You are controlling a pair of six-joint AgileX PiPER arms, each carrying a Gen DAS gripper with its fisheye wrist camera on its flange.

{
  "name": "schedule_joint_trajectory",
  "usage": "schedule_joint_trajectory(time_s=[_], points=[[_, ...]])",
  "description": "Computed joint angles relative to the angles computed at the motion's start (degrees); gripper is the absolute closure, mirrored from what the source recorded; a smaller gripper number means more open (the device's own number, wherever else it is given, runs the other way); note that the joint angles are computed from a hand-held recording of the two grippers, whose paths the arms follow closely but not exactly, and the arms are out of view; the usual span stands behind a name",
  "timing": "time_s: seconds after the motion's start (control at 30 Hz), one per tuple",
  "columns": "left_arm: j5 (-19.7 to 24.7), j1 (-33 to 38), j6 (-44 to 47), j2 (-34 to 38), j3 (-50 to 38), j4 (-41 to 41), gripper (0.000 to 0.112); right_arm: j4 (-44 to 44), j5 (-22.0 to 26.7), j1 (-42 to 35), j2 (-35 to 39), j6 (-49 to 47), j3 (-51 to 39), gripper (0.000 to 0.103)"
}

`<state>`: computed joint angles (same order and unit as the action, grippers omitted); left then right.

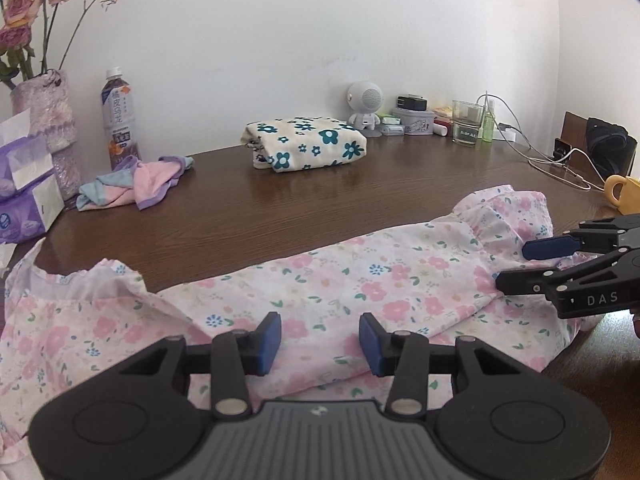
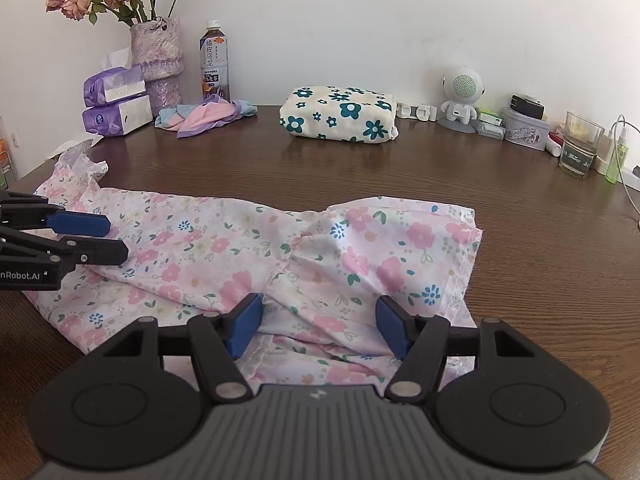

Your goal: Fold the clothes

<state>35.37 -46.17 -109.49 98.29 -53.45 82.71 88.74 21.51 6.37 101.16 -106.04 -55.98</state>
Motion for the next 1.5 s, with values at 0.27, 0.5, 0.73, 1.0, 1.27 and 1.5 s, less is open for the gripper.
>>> schedule_joint_trajectory(time_s=[0.27,0.5,0.73,1.0,1.27,1.5], points=[[-1.1,1.7,-0.8,-3.4,4.0,-0.1,0.069,-0.1,-0.2,0.2,-0.1,0.3,0.0,0.039],[-1.7,2.0,-1.2,-4.1,4.9,0.2,0.069,-0.2,-0.3,0.2,-0.1,0.4,0.0,0.039],[-1.8,2.0,-2.1,-4.8,5.6,0.5,0.068,-0.5,-0.4,0.3,-0.1,0.7,-0.1,0.039],[-1.0,1.5,-4.5,-6.2,7.3,1.1,0.068,-0.9,-0.3,0.2,0.0,1.1,-0.3,0.039],[2.4,0.3,-5.6,-8.4,8.1,1.1,0.07,-0.8,-0.4,0.3,-0.1,1.0,-0.3,0.039],[0.7,0.1,-0.5,-6.8,2.0,3.1,0.069,-1.4,0.2,0.0,-0.1,1.8,-0.4,0.039]])
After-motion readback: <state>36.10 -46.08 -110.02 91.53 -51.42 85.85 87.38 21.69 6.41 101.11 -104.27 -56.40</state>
